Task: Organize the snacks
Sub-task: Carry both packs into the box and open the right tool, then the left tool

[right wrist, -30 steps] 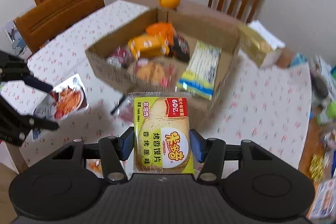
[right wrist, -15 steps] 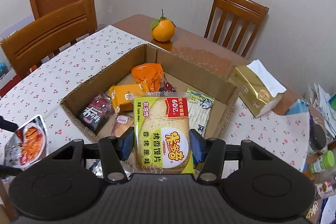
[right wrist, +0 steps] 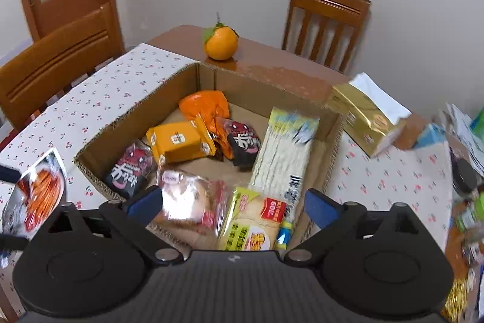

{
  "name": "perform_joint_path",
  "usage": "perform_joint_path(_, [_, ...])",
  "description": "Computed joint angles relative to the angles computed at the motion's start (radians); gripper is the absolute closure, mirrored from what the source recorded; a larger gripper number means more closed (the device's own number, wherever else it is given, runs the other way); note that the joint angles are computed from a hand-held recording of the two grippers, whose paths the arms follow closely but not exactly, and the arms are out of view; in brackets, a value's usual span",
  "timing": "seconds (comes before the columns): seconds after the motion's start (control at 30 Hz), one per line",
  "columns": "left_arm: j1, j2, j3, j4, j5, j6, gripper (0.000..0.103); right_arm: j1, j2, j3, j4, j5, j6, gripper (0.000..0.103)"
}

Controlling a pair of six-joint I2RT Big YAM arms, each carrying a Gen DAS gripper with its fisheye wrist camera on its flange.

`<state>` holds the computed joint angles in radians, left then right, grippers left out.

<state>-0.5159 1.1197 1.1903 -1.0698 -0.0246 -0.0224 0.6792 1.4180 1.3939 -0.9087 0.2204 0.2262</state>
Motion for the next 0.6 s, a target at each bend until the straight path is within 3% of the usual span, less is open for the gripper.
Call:
perform_joint_path(0.3, [-0.019, 0.112, 0.123, 0.031, -0.004, 0.052, 0.037, 0.065, -0.126, -0.138, -0.027, 0.039, 0.214, 0.000])
perform_joint_path(0.6, [-0.034, 0.322, 0.321, 0.049, 0.009, 0.077, 0.037, 0.128, -0.208, -0.227, -0.067, 0.114, 0.303, 0.000])
